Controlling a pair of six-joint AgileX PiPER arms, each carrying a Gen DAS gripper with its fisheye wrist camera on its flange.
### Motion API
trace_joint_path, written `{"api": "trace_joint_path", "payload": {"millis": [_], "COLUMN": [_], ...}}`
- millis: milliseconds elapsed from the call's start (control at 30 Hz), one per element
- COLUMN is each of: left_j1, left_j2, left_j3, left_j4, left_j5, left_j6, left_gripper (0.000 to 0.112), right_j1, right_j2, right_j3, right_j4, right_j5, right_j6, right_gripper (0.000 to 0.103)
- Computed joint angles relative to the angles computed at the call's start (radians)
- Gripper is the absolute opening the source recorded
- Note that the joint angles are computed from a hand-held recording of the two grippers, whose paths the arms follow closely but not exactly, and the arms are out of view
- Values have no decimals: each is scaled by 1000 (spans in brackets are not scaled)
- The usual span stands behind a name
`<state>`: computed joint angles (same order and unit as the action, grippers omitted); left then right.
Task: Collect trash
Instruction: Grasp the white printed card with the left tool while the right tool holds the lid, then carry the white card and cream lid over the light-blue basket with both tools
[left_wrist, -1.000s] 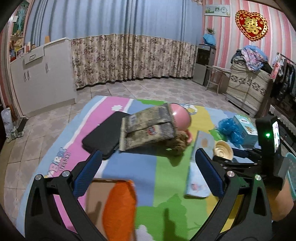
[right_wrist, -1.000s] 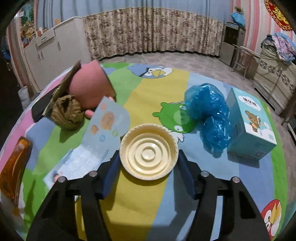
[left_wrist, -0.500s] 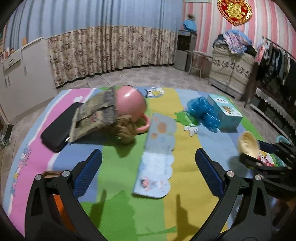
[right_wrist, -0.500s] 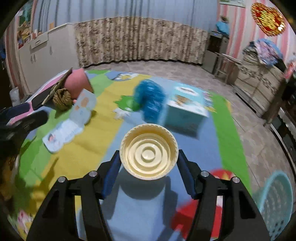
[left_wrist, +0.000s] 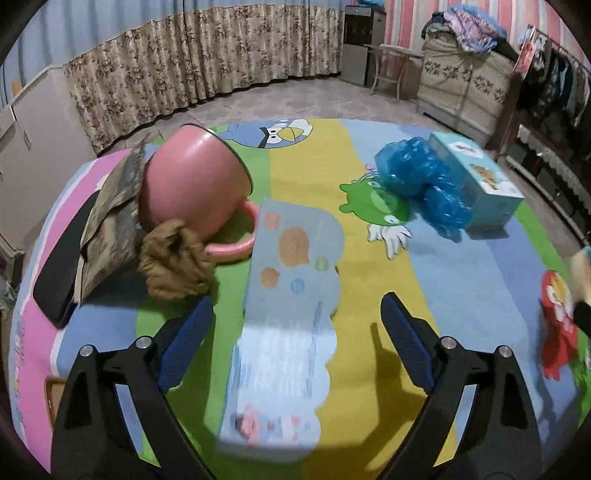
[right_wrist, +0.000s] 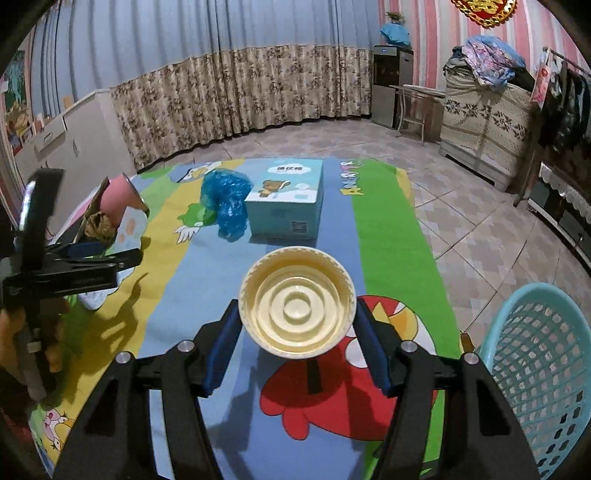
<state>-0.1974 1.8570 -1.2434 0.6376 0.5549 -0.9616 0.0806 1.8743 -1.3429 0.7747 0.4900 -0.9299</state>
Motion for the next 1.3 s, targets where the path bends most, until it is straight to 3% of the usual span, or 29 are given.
{"api": "trace_joint_path", "payload": {"millis": [200,267,367,467,833,967,1100,1300], "left_j1": [2,-6,-22,-57,-263,-400,-489,-608], "left_j2": [73,66,40,-11,-222,-199,-140,4], "left_j3": [-98,-95,-68,-14,69,12,-89,-316], "left_j4": [-35,-24,2,115,371,452,468,480], "left_j5": [62,65,62,73,200,308,364,429], "left_j6": [66,65,28,-96,-450,-526,-519,-485], "left_gripper": [69,55,54,54,54,54,54,54], "right_j1": [-32,-46,-60,-78,-236,-289,-354,-491], "right_j2": [11,5,-13,-44,-148,-155,-163,-140], "right_j3": [-13,-10,6,37,132,129,123,54], "right_j4": [42,64,91,114,279,305,296,275], "right_j5": [18,26,34,37,75,74,41,75], "right_j6": [-21,-36,-62,-92,-244,-282,-327,-328], "right_gripper": [61,61,61,61,61,61,61,61]}}
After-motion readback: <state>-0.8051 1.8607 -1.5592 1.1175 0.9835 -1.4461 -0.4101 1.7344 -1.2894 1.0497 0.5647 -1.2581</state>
